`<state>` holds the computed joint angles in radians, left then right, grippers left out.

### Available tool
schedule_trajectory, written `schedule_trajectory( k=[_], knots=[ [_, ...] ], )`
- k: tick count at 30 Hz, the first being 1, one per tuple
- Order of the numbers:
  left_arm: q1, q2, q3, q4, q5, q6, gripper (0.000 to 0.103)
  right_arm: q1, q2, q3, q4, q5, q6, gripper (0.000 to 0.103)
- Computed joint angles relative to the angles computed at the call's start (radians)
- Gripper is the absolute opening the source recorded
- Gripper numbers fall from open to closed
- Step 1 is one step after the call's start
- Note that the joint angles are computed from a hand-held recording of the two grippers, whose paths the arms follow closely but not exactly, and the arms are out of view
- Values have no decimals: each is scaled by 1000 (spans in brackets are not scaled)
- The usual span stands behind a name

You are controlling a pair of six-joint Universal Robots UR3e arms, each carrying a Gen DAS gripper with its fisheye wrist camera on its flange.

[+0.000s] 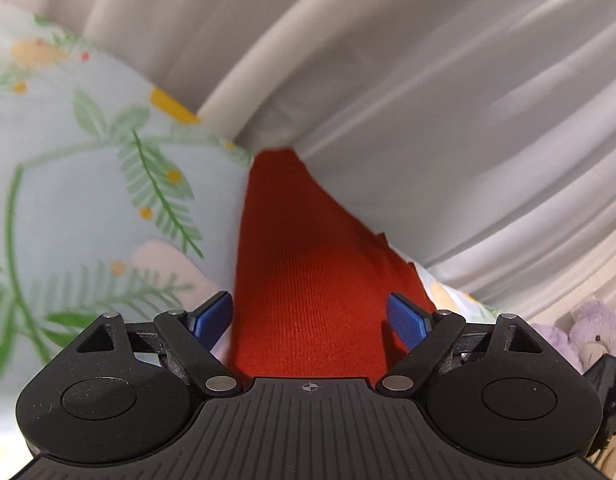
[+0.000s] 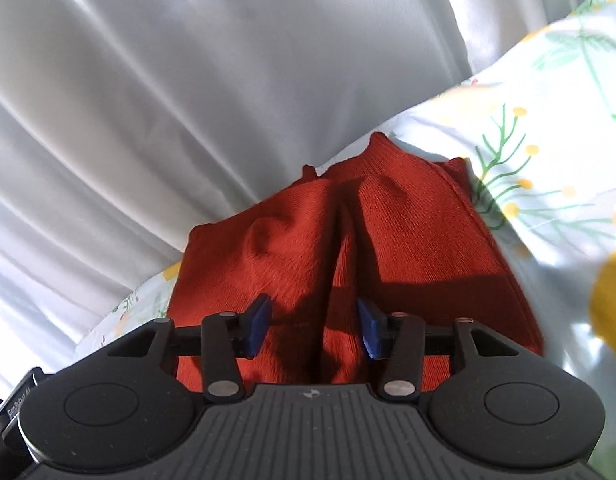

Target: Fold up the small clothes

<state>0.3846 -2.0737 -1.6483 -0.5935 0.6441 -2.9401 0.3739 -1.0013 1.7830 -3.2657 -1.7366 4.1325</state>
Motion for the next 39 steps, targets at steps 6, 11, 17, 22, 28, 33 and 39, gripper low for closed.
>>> schedule_trajectory(
  k=[6, 11, 17, 22, 28, 33, 39],
  knots=[
    [-72, -27, -50, 163, 114, 25, 85, -52, 20, 9, -55, 66, -2, 47],
    [-84, -2, -100, 218, 144, 47, 86, -92, 71, -38, -58, 136, -39, 34],
    [-4, 156, -222, 161, 102, 75, 89, 19, 68, -241, 216, -96, -248, 10],
    [71, 321, -385, 122, 33, 237, 92, 137, 30, -260, 255, -381, -361, 10],
    [14, 396, -531, 231, 131, 400, 92, 65, 5, -177, 354, -362, -296, 12],
    [1, 366, -530, 251, 166, 412, 92, 51, -170, 137, 139, -294, -117, 33],
    [-22, 337, -512, 276, 201, 372, 92, 130, -289, 489, -207, -205, 135, 53]
  ],
)
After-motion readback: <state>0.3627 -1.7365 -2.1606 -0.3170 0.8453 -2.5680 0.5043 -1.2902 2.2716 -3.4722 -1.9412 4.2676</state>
